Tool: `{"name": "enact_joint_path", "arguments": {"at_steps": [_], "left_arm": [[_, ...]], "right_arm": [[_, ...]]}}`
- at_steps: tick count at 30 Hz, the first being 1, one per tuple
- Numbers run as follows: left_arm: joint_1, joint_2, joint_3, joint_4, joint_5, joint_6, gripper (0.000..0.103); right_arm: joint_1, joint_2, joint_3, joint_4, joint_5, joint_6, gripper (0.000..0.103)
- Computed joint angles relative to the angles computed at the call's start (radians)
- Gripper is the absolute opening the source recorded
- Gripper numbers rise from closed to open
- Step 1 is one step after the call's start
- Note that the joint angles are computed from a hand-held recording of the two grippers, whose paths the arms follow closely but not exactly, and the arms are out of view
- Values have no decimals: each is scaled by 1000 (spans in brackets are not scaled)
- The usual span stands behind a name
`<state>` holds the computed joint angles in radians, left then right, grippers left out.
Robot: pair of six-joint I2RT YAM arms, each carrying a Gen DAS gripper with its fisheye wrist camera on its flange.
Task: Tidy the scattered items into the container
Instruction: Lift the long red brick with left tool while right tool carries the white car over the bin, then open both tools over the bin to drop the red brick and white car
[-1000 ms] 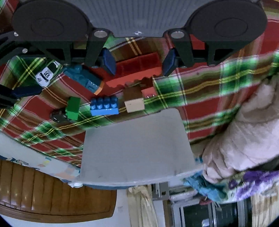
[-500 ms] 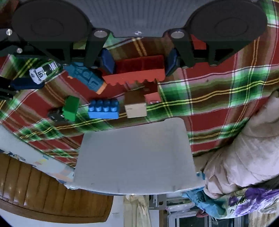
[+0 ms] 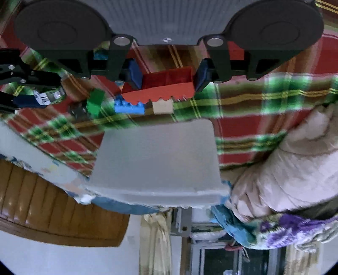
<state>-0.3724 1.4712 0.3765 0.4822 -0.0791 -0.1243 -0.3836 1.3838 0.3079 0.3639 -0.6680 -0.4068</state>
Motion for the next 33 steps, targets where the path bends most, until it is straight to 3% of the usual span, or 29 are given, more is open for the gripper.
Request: {"name": "enact_joint_path", "arguments": {"at_steps": [8, 21, 23, 24, 25, 30, 33], "left_arm": [[65, -114, 184, -208, 6, 9, 56], [69, 251, 728, -417, -23, 17, 57], [60, 318, 804, -466, -59, 29, 61], [56, 346, 831, -476, -78, 32, 62], [56, 363, 843, -474, -83, 34, 63], [63, 372, 822, -445, -74, 40, 66], [75, 307, 720, -377, -52, 33, 66]], "right_arm": [[38, -54, 194, -63, 14, 131, 66], [194, 292, 654, -136, 206, 195, 66], [214, 341, 712, -171, 245, 188, 71], [221, 355, 729, -181, 269, 182, 84], [227, 365, 729, -163, 293, 182, 90], [220, 383, 713, -135, 285, 166, 90], [193, 348, 662, -106, 244, 181, 90]]}}
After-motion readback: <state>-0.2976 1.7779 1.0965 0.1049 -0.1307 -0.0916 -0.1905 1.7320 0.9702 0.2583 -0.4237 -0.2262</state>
